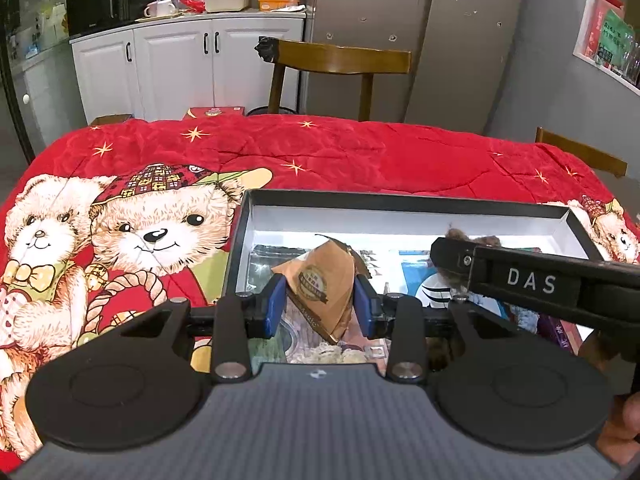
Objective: Organize objects
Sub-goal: 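Carry packet over box with left tool while right tool lowers keychain into box, then open both tools releasing paper packet and brown keychain into box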
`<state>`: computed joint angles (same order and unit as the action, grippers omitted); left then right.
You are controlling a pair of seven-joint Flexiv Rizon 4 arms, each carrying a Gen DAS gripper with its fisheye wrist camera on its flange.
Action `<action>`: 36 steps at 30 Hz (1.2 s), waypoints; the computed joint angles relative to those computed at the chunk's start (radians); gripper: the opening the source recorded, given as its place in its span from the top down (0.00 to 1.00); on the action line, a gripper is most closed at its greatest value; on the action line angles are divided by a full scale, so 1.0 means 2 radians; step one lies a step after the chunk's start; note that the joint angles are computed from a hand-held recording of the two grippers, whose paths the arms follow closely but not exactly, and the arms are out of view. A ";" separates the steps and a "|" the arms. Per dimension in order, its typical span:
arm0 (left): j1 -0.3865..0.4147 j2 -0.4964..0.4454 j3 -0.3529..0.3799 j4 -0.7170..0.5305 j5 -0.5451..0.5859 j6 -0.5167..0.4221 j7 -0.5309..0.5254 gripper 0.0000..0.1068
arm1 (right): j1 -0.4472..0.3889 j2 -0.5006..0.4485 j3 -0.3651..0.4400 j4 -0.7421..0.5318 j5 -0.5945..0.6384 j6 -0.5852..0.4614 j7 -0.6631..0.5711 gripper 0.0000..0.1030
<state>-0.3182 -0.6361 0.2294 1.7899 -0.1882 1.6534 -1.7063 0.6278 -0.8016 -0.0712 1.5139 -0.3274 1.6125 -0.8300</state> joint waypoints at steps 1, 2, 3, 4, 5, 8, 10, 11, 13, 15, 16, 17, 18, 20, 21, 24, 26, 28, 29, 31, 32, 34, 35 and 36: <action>-0.001 0.000 0.001 0.000 0.000 -0.001 0.000 0.60 | -0.001 0.000 0.001 0.000 0.000 0.000 -0.001 0.52; -0.001 -0.001 0.002 -0.001 0.000 0.000 -0.001 0.60 | -0.001 0.000 0.002 0.000 -0.001 0.000 -0.003 0.52; -0.001 -0.001 0.002 -0.001 0.000 0.001 -0.002 0.60 | -0.001 0.000 0.001 0.001 0.000 0.000 -0.002 0.52; 0.000 -0.002 0.001 -0.001 0.000 0.002 -0.003 0.60 | -0.001 0.001 0.002 0.001 0.000 0.000 -0.002 0.52; 0.001 -0.003 0.000 -0.001 0.000 0.004 -0.003 0.60 | -0.001 0.001 0.002 0.001 0.000 0.000 -0.002 0.52; 0.005 -0.004 -0.005 -0.001 0.000 0.009 0.001 0.60 | 0.000 0.001 0.001 0.001 0.002 -0.001 0.001 0.49; 0.015 -0.003 -0.016 0.001 0.001 0.014 0.010 0.59 | -0.013 0.001 0.021 -0.001 0.001 -0.001 -0.008 0.44; 0.019 -0.002 -0.020 0.003 0.000 0.017 0.011 0.59 | -0.016 0.002 0.025 -0.002 0.003 -0.002 -0.009 0.43; 0.042 0.005 -0.047 0.010 -0.002 0.026 0.019 0.59 | -0.026 0.002 0.039 -0.003 0.007 0.003 -0.013 0.38; 0.062 0.013 -0.072 0.017 -0.008 0.026 0.025 0.48 | -0.029 0.005 0.042 -0.002 0.013 0.006 -0.011 0.38; 0.072 0.018 -0.084 0.021 -0.011 0.025 0.028 0.45 | -0.032 0.005 0.046 -0.002 0.015 0.010 -0.012 0.35; 0.091 0.022 -0.105 0.027 -0.011 0.030 0.033 0.43 | -0.036 0.006 0.051 -0.001 0.017 0.016 -0.014 0.34; 0.112 0.027 -0.129 0.034 -0.008 0.040 0.040 0.42 | -0.039 0.006 0.056 -0.002 0.019 0.021 -0.017 0.31; 0.124 0.034 -0.141 0.042 -0.004 0.057 0.049 0.42 | -0.049 0.012 0.070 0.002 0.017 0.031 -0.029 0.29; 0.125 0.038 -0.140 0.046 -0.003 0.067 0.051 0.41 | -0.048 0.016 0.070 0.006 0.017 0.036 -0.033 0.27; 0.148 0.057 -0.163 0.066 0.009 0.103 0.056 0.37 | -0.032 0.034 0.052 0.025 0.030 0.062 -0.032 0.24; 0.188 0.074 -0.204 0.084 0.030 0.125 0.050 0.36 | -0.021 0.052 0.040 0.044 0.042 0.082 -0.030 0.22; 0.230 0.092 -0.246 0.102 0.057 0.144 0.032 0.35 | 0.008 0.074 0.008 0.069 0.067 0.106 -0.025 0.19; 0.255 0.103 -0.270 0.111 0.077 0.152 0.020 0.34 | 0.025 0.086 -0.011 0.083 0.082 0.122 -0.027 0.19; 0.297 0.124 -0.309 0.125 0.125 0.164 0.001 0.34 | 0.062 0.108 -0.046 0.112 0.117 0.152 -0.041 0.17; 0.303 0.136 -0.309 0.130 0.150 0.171 -0.009 0.33 | 0.085 0.121 -0.068 0.127 0.139 0.163 -0.052 0.17; 0.272 0.156 -0.274 0.143 0.153 0.206 0.000 0.33 | 0.135 0.147 -0.113 0.155 0.185 0.180 -0.078 0.16; 0.237 0.164 -0.239 0.151 0.138 0.230 0.011 0.33 | 0.165 0.161 -0.140 0.170 0.211 0.188 -0.096 0.16; 0.209 0.171 -0.213 0.159 0.121 0.250 0.019 0.33 | 0.187 0.172 -0.159 0.181 0.231 0.195 -0.111 0.15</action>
<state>0.0993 -0.2936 -0.1973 2.1072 0.0541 2.1541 -1.6674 1.0011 -0.4582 -0.3896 1.8757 0.1354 2.0016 -1.0529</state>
